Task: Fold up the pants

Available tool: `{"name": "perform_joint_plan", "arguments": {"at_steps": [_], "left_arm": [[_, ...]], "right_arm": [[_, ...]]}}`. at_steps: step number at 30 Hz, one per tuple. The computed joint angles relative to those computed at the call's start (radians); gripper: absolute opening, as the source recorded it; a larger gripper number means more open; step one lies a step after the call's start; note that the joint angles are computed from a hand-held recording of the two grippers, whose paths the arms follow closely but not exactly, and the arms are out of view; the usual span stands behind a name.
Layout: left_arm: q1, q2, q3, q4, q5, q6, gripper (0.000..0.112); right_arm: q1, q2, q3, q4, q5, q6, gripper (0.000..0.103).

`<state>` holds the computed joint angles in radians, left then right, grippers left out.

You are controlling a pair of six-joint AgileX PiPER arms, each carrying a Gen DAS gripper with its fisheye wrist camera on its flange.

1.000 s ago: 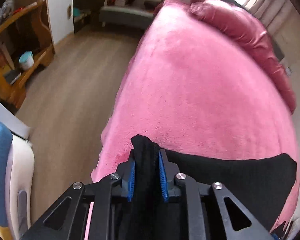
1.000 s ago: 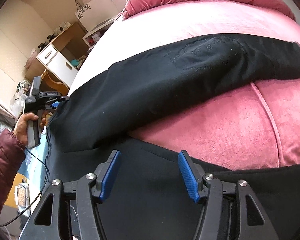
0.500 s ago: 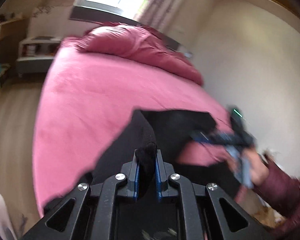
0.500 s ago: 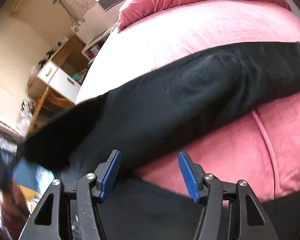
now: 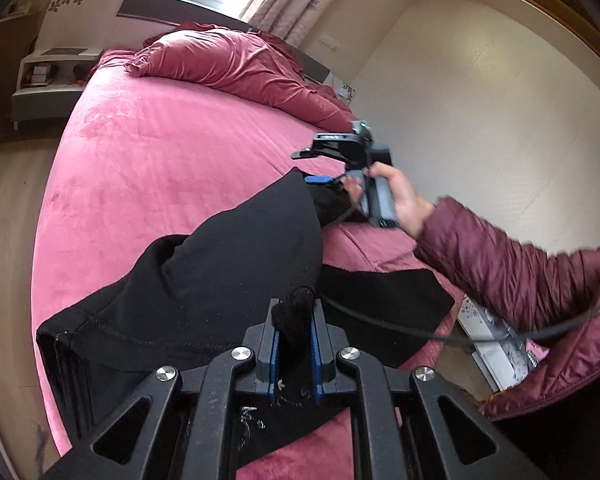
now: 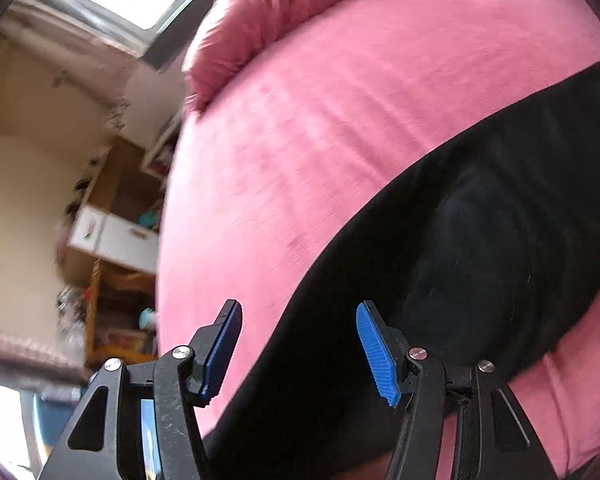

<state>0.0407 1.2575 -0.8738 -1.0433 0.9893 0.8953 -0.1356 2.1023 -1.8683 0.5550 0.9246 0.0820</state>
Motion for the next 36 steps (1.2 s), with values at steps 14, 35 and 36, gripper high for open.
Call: {"name": "perform_joint_plan", "arguments": {"at_steps": [14,35,36], "left_arm": [[0.060,0.183,-0.286,0.269,-0.166,-0.352,0.012],[0.256,-0.120,0.063,0.339,-0.153,-0.368,0.012],[0.263,-0.132,0.091,0.345,-0.152,-0.369,0.012]], "right_arm": [[-0.056,-0.012,-0.044,-0.092,0.060,-0.035,0.008],[-0.349,-0.934,1.087,0.308,0.137,-0.846,0.008],[-0.344,-0.943,1.118,0.305,0.123,-0.857,0.008]]}}
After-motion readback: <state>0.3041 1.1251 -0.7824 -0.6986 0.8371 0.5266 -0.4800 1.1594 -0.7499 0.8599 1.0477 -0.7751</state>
